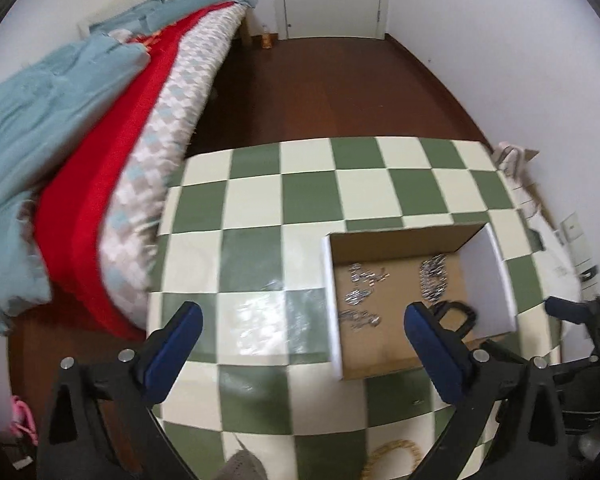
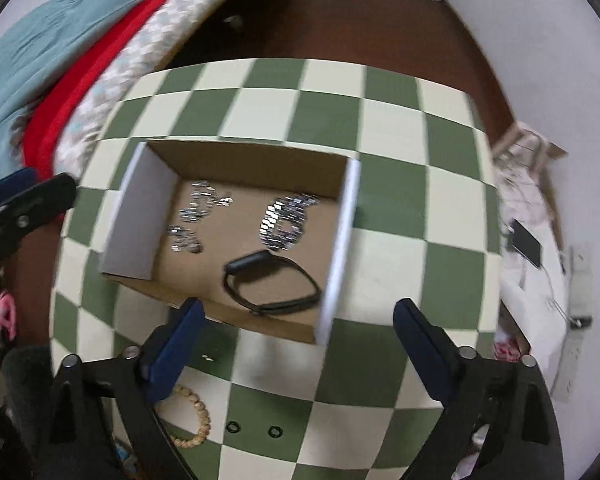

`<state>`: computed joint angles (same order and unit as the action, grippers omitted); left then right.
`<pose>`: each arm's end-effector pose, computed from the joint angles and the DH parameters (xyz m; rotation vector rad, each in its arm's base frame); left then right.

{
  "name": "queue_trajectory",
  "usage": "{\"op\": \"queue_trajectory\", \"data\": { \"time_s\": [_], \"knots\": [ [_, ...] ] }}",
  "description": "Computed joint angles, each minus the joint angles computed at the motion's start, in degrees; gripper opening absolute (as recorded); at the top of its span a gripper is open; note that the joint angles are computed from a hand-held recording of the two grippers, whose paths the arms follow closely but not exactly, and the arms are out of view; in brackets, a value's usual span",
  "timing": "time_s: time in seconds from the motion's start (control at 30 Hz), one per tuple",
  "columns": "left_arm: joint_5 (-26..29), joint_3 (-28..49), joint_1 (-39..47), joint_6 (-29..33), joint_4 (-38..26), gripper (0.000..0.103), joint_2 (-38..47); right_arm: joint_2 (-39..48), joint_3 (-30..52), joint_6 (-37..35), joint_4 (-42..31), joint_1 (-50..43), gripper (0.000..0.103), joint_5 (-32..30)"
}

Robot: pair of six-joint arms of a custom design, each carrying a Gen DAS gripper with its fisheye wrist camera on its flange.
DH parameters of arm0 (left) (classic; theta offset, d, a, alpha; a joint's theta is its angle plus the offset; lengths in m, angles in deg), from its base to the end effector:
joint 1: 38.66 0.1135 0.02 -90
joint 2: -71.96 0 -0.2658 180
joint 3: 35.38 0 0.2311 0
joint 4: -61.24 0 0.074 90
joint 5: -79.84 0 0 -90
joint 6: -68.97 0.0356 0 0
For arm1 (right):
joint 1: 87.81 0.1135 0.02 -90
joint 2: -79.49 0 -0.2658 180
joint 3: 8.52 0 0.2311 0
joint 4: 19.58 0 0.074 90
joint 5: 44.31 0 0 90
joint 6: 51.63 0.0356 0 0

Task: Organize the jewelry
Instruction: 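Withdraw both grippers from the box back over the table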

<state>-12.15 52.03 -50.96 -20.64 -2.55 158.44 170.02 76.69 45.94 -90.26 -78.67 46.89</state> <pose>0.2785 -0.0594 0.2850 0.2836 2.6518 -0.0207 0.2757 0.0436 0.2515 -0.0360 2.8965 0.0217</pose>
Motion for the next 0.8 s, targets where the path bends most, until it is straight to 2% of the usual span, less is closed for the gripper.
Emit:
{"op": "queue_trajectory", "data": {
  "time_s": [0.1, 0.37, 0.53, 0.8],
  "knots": [
    [-1.9, -3.1, -0.1, -0.5, 0.7, 0.103, -2.9, -1.4, -2.7, 3.4, 1.1, 0.7, 0.103, 1.5],
    [-3.8, -6.6, 0.3, -1.9, -0.7, 0.103, -9.4, -8.7, -7.8, 10.8, 2.4, 2.6, 0.103, 3.5],
    [-4.2, -6.3, 0.2, -2.5, -3.0, 0.103, -14.3, -13.9, -6.8, 14.0, -1.2, 5.2, 0.103, 6.8],
    [-3.0, -4.4, 1.0, -2.1, -9.0, 0.103, -22.5, -20.1, -0.5, 19.2, -10.2, 12.5, 0.103, 13.9]
  ]
}}
